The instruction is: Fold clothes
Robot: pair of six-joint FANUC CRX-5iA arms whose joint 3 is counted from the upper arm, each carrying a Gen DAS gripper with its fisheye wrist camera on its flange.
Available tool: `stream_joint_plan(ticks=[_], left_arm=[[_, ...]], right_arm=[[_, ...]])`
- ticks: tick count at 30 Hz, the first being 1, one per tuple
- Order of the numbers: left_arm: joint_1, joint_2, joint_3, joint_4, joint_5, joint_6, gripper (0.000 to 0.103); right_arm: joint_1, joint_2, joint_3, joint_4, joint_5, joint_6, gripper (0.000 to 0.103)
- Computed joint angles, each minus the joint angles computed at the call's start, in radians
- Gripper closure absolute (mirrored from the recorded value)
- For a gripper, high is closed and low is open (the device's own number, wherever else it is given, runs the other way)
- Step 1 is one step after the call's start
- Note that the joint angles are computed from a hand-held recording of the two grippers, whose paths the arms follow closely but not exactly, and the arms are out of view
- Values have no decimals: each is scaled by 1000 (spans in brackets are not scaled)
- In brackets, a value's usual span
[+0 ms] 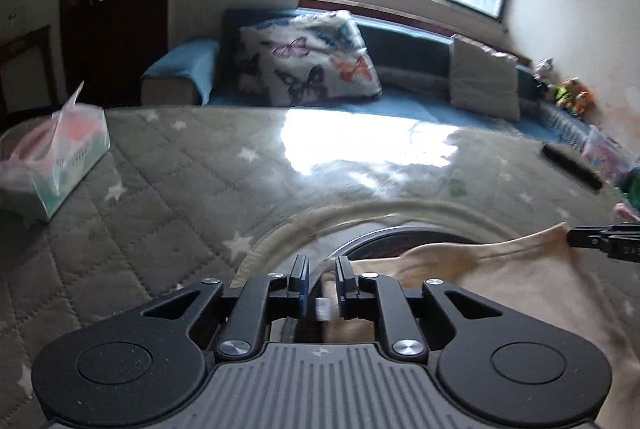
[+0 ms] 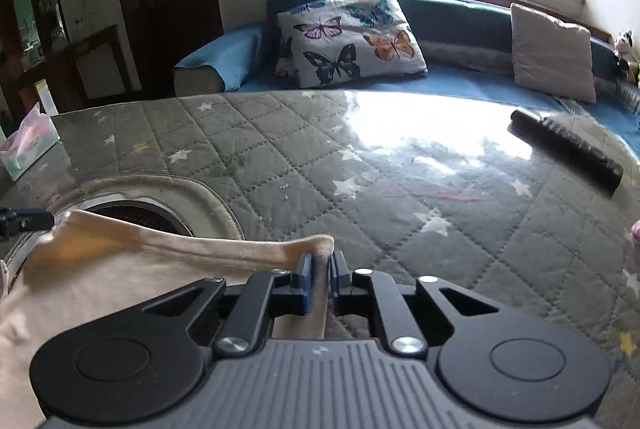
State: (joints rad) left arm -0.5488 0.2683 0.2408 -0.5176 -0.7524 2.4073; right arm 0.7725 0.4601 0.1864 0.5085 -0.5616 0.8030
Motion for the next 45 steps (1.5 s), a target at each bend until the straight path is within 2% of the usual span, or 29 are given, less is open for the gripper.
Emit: stream_joint_plan(ticks=[2, 3, 5, 6, 11, 16, 19, 20, 21, 25, 29, 34, 37, 38, 39, 42, 45], left_arm=[[-12, -8, -7, -5, 27, -41, 73], [-23, -6, -2, -5, 26, -80, 73], [-54, 23, 45, -37, -35, -115, 73], [-67, 40, 69, -58, -66, -114, 73], [-36, 65, 79, 5, -61, -145, 74], [-15, 82, 82, 44, -58, -189, 74], [-14, 94, 88, 44, -57, -209, 88], [-17, 96, 91, 26, -60, -194, 96], [-20, 97, 96, 4, -69, -163, 98], [-31, 84, 100, -96, -105, 30, 98], [-21, 75, 92, -97, -116, 41, 98], [-25, 24, 50, -82, -111, 23, 93], [-36, -20, 18, -96, -125, 27, 78], [-42, -37, 6, -105, -131, 34, 69], [-48, -61, -15, -109, -133, 36, 65], [-65, -133, -84, -104, -121, 28, 59], [-104, -189, -147, -107, -118, -25, 57]], right_arm=[[4, -23, -18, -9, 3, 15, 91], [6, -36, -28, -18, 7, 25, 91], [13, -54, -39, -45, 5, 51, 79], [18, -61, -43, -56, 2, 60, 77], [44, -96, -70, -128, -5, 146, 68], [66, -109, -99, -142, 7, 195, 68], [71, -105, -97, -158, 9, 217, 64], [73, -105, -100, -152, 13, 217, 62], [75, -106, -108, -139, 22, 216, 62], [77, -109, -134, -87, 42, 190, 62], [71, -108, -139, -75, 51, 165, 62], [68, -118, -130, -99, 31, 169, 62], [78, -147, -150, -94, 31, 176, 61], [84, -161, -162, -90, 32, 178, 59], [90, -174, -173, -92, 33, 183, 58], [114, -217, -215, -95, 29, 200, 55], [147, -262, -267, -82, 23, 199, 50]])
